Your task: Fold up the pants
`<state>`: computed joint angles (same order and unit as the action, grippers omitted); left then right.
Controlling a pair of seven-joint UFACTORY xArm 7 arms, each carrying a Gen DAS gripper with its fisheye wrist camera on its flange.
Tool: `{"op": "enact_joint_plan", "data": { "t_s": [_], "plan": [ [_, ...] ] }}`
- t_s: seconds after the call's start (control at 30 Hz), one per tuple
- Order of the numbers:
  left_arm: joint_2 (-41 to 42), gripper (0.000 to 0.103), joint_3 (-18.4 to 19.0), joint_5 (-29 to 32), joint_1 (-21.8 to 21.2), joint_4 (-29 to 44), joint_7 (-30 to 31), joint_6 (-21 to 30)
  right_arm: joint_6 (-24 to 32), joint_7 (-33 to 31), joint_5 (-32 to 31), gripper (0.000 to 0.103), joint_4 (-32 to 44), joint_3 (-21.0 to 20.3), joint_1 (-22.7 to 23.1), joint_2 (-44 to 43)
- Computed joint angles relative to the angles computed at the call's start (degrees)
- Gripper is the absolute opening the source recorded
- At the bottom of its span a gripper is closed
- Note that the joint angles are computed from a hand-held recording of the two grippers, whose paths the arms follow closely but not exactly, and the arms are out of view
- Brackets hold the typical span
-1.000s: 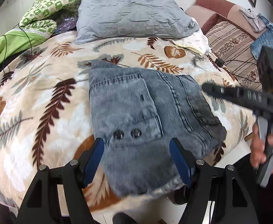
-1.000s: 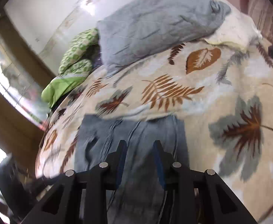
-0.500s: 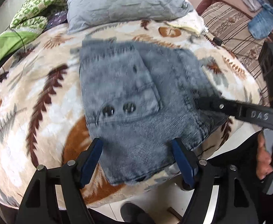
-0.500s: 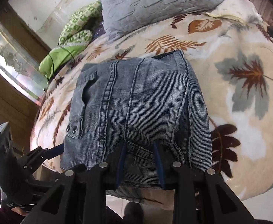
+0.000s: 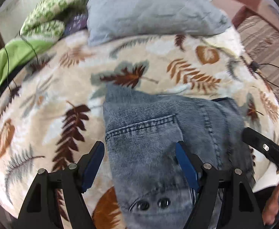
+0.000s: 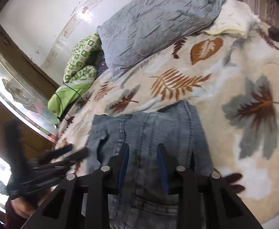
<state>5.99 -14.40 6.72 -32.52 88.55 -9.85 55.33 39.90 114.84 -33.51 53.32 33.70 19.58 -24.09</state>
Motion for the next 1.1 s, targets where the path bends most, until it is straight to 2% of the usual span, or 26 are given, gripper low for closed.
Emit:
{"op": "enact_joint_plan", "data": {
  "t_s": [0.1,0.23,0.33,0.43,0.57,0.73,0.9,0.97,1.07,1.1],
  "plan": [
    [2.26,0.077,0.04,0.66,-0.67,1.63,-2.21,1.41,-1.80,-0.94,-0.97,0.033,0.62,-0.47,-0.17,1.75],
    [3.55,0.087,0.50,3.61,-1.61,1.64,-3.00,1.34,-3.68,-1.73,0.21,0.033,0.35,-2.08,0.88,3.92],
    [4.19,0.093,0.79,1.94,-1.02,1.13,-2.42,1.33,-5.16,-4.09,3.71,0.034,-0.26,-4.53,2.98,6.05],
    [4.91,0.103,1.09,3.10,-1.08,1.05,-1.74,0.82,-6.41,-3.45,3.62,0.034,-0.99,-5.22,3.35,6.57],
    [5.70,0.103,1.02,4.05,-1.33,1.30,1.73,0.10,-8.17,-2.75,2.92,0.034,-1.90,-5.71,3.42,6.85],
    [5.64,0.103,1.26,2.71,-1.15,0.91,2.07,-0.32,-9.20,-2.13,1.09,0.034,-2.77,-5.34,2.93,6.67],
    [4.36,0.103,1.51,5.00,-2.14,2.43,-2.09,2.12,-5.15,-2.01,0.22,0.034,-1.03,-4.24,3.33,5.92],
    [1.34,0.103,1.27,4.04,-1.56,0.43,-2.22,-0.03,1.75,-1.93,-1.25,0.034,1.46,-2.35,3.41,5.40],
    [-3.22,0.103,0.65,2.02,-0.32,-2.25,-0.97,-2.80,9.01,-0.45,-3.61,0.035,3.32,-0.22,4.03,3.18],
    [-5.33,0.103,0.48,0.81,0.19,-3.62,-0.20,-4.15,11.23,0.19,-4.09,0.040,3.83,0.53,4.18,2.36]
  ]
}}
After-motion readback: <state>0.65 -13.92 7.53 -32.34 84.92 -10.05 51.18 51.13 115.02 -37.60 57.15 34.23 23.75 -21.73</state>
